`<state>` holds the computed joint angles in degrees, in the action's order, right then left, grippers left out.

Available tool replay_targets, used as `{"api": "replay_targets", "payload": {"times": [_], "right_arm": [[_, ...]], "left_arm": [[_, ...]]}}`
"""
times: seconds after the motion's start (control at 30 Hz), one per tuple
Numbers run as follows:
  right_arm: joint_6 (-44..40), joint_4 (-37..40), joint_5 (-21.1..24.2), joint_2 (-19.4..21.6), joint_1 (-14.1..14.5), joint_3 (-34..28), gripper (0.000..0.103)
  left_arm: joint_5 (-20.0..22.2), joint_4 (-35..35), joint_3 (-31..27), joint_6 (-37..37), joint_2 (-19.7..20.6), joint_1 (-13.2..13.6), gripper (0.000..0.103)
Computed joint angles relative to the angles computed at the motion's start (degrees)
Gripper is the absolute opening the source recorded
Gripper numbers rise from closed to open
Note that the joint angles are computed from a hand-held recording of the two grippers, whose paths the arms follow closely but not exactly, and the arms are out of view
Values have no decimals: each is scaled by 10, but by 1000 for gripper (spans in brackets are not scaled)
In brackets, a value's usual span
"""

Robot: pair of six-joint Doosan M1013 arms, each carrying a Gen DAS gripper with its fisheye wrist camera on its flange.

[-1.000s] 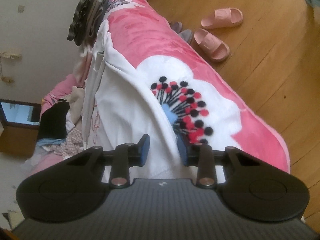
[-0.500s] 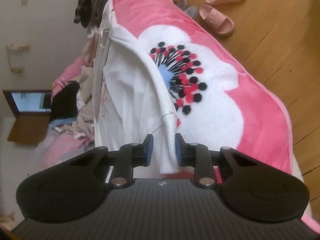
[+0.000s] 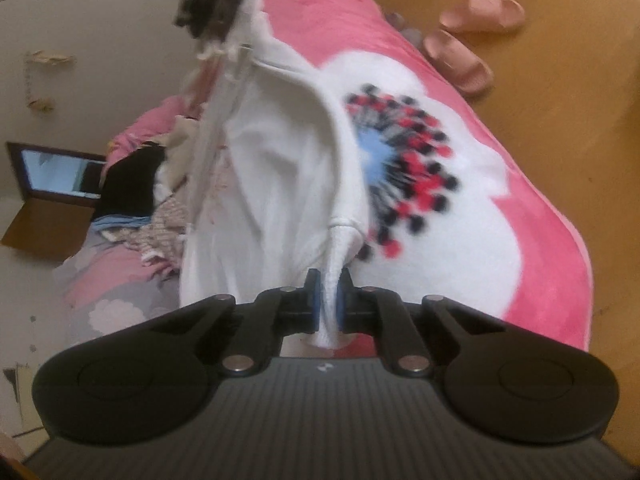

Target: Fold clothes

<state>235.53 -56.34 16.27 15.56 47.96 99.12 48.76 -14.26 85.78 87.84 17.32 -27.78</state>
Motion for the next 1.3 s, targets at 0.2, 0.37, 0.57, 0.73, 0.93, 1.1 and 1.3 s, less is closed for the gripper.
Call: {"api": "replay_targets", "payload": {"times": [0.2,0.37,0.57,0.73,0.93,1.1,1.3], "right_arm": [[26,-88,0,3,-12,-25,6],[82,-187,8,14,-31,-52,6],[25,-167,5,39,-67,-96,6],[-59,-123,0,67,-94,-138,6],[-132,-88,-7,105,-121,-190,6],[-153,-81,-11,135,-139,-225,6],[-132,-74,-8,164,-156,-246,6]], "left_arm": [[-37,-73,-15,5,0,21,8],[-66,-83,-51,-1,16,30,8],[-82,-37,-111,-24,58,31,8],[-80,10,-172,-57,103,30,8],[-81,62,-241,-88,153,29,8],[-72,88,-300,-105,196,29,8],[-34,94,-358,-123,245,34,9]]}}
